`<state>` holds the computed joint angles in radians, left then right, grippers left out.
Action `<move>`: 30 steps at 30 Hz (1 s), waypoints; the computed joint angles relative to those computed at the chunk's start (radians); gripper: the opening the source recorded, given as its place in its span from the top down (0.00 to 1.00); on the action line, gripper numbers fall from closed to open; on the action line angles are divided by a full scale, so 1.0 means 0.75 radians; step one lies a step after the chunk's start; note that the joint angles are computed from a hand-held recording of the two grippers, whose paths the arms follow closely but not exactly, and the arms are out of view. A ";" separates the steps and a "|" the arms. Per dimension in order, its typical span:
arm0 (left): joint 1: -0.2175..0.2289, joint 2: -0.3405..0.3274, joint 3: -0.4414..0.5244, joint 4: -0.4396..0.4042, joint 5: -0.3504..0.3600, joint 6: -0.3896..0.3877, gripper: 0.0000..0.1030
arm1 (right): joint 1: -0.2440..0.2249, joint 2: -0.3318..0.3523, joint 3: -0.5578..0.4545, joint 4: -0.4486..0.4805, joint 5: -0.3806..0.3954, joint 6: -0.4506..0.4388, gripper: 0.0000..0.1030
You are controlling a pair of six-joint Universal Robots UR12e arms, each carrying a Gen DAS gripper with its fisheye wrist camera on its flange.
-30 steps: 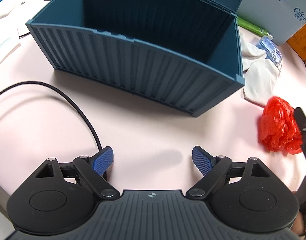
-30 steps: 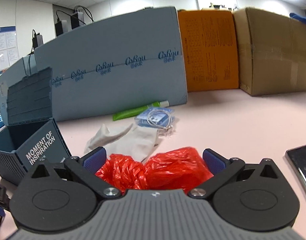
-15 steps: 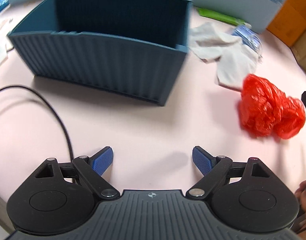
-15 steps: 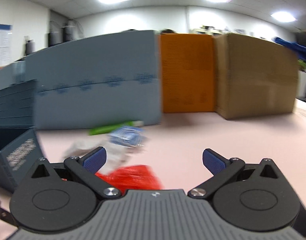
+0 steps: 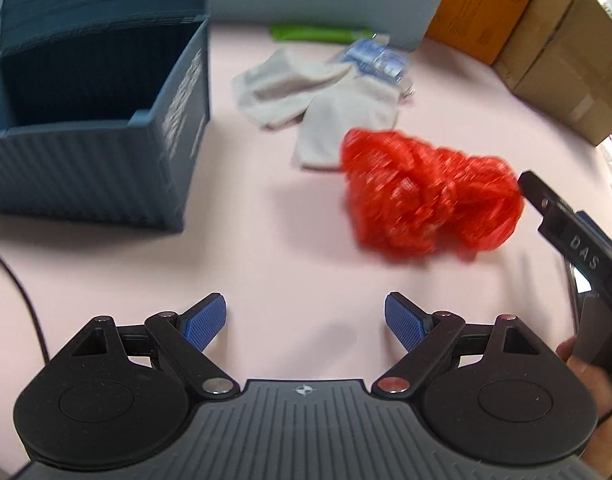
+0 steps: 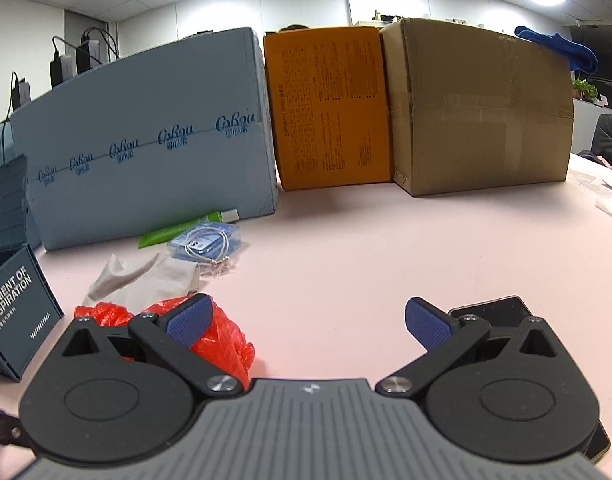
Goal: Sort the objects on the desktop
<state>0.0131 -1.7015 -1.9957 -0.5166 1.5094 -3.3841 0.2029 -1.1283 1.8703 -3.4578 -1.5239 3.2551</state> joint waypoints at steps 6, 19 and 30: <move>-0.033 -0.020 0.025 0.003 0.079 0.007 0.18 | -0.046 0.005 -0.005 -0.078 0.251 0.096 0.00; -0.062 -0.102 0.077 0.090 0.080 0.093 0.18 | -0.009 0.006 -0.045 0.140 0.061 0.008 0.00; -0.101 -0.177 0.152 0.101 0.004 0.209 0.18 | -0.023 0.009 -0.041 0.121 0.005 -0.066 0.00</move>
<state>-0.0623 -1.8341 -1.8814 -0.4405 1.5122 -3.2270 0.1856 -1.1214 1.8398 -3.3668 -1.5203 3.2054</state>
